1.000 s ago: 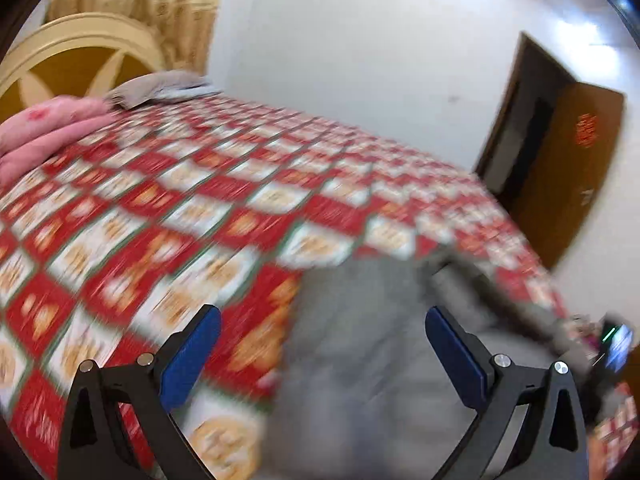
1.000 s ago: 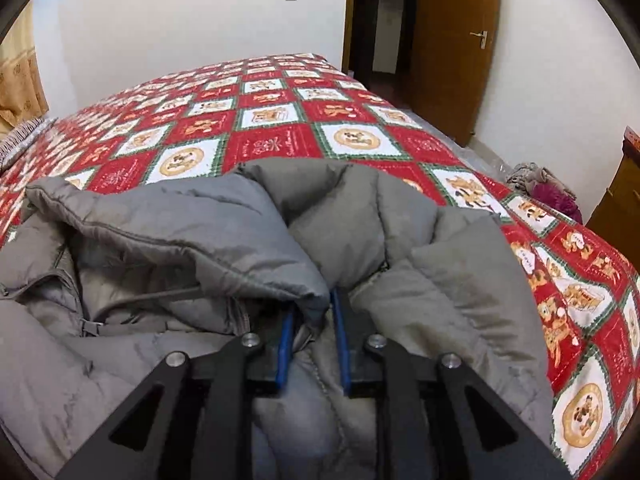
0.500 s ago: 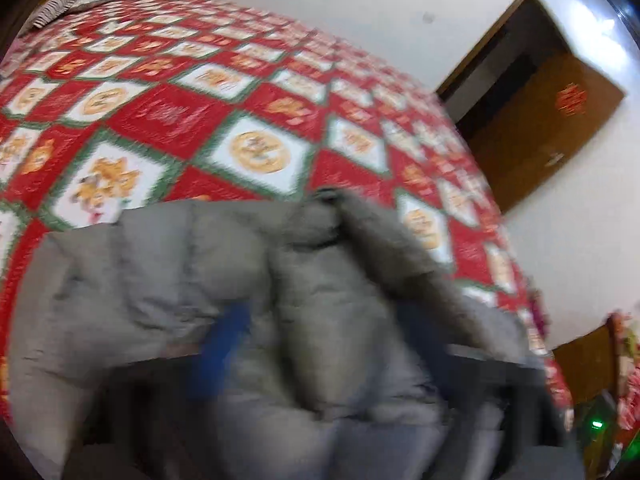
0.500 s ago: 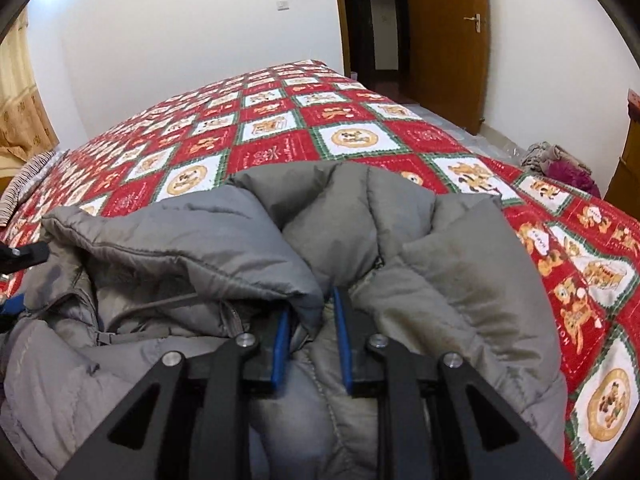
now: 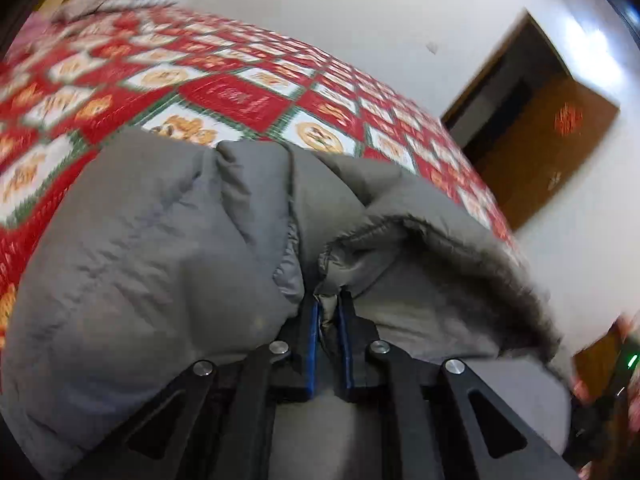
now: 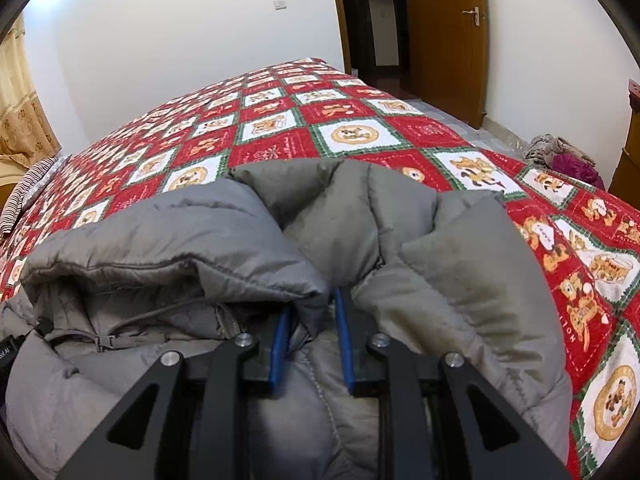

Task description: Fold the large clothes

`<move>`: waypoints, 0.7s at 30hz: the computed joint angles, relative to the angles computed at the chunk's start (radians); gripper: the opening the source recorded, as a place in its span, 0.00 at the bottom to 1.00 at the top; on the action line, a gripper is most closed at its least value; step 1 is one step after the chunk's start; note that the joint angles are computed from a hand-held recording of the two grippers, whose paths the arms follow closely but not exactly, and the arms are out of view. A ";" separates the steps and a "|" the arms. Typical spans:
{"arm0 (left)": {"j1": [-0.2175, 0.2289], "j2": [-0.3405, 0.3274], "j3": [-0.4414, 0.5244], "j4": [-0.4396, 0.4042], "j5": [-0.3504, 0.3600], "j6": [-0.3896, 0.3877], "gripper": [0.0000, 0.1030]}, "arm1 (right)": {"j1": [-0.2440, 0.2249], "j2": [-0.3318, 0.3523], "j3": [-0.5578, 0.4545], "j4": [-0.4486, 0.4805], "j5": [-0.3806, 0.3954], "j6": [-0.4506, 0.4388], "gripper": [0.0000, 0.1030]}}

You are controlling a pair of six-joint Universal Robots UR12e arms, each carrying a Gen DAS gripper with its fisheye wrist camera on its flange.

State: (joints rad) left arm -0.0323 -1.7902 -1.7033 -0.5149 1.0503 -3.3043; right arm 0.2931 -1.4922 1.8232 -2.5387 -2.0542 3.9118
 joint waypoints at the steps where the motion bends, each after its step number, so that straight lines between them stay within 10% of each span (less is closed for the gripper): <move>1: -0.006 0.000 0.003 -0.006 0.018 0.004 0.11 | 0.000 0.000 -0.001 0.003 0.000 -0.003 0.23; 6: 0.002 0.019 -0.029 0.040 0.003 -0.023 0.11 | 0.000 -0.028 -0.003 0.025 0.037 -0.019 0.36; 11: 0.005 0.003 -0.020 0.059 -0.011 -0.050 0.11 | 0.072 -0.054 -0.001 -0.078 -0.213 0.027 0.44; 21: 0.002 -0.004 -0.012 0.059 -0.005 -0.043 0.11 | -0.017 0.069 -0.136 0.129 0.121 -0.077 0.44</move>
